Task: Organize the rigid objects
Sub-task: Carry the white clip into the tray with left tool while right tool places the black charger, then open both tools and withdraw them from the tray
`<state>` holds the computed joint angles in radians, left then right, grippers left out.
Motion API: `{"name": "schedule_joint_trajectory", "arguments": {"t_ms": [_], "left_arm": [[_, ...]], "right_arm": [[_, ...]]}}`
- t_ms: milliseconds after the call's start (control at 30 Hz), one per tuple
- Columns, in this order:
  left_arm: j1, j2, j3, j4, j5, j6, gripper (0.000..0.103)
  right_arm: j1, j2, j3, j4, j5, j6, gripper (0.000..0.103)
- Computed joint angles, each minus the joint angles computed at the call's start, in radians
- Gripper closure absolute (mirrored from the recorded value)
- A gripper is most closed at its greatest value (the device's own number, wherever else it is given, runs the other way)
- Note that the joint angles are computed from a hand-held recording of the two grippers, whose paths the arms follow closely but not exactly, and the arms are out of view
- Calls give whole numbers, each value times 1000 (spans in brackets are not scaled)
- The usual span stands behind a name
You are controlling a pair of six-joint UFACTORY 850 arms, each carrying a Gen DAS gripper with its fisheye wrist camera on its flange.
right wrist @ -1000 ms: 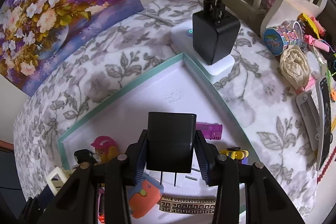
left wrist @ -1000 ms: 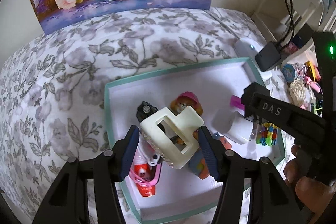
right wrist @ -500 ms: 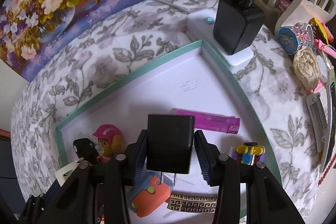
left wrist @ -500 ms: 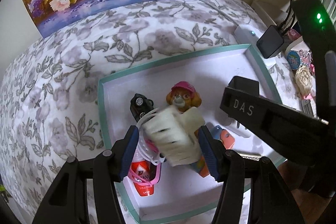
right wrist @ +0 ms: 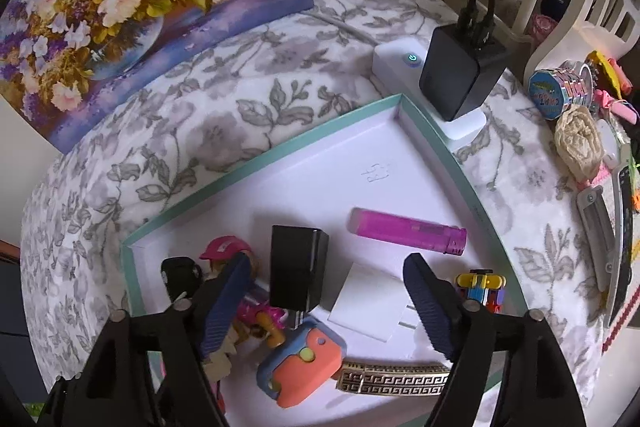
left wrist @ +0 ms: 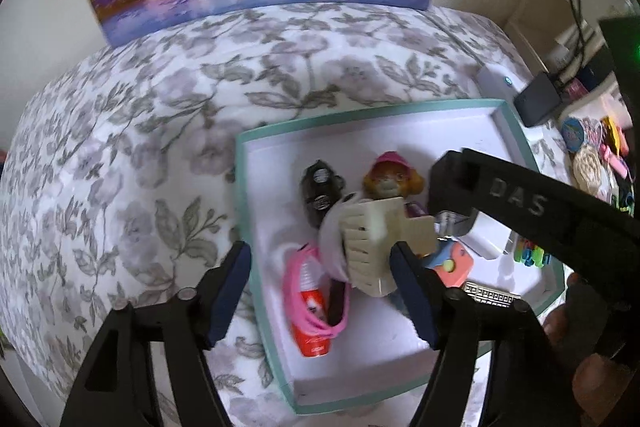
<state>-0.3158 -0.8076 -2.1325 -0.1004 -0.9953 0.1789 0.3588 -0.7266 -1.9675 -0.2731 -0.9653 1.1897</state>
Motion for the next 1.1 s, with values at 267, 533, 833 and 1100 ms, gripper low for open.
{"name": "schedule_joint_trajectory", "arguments": {"t_ms": [267,533,833,1100], "left_arm": [[34,61,78,-21,54,-34,28],[85,103,168,-23,80,-103,27],[133,122,204,32,108,-208,19],[161,155,249,36,129,-215,19]], "right_arm": [[33,-3,-21,-16,-17,1,14],[72,5,-19,-45,-17,7,6],[107,22,12,-42,-10,-5,1],[137,41,39,-59,-7,3,0]]}}
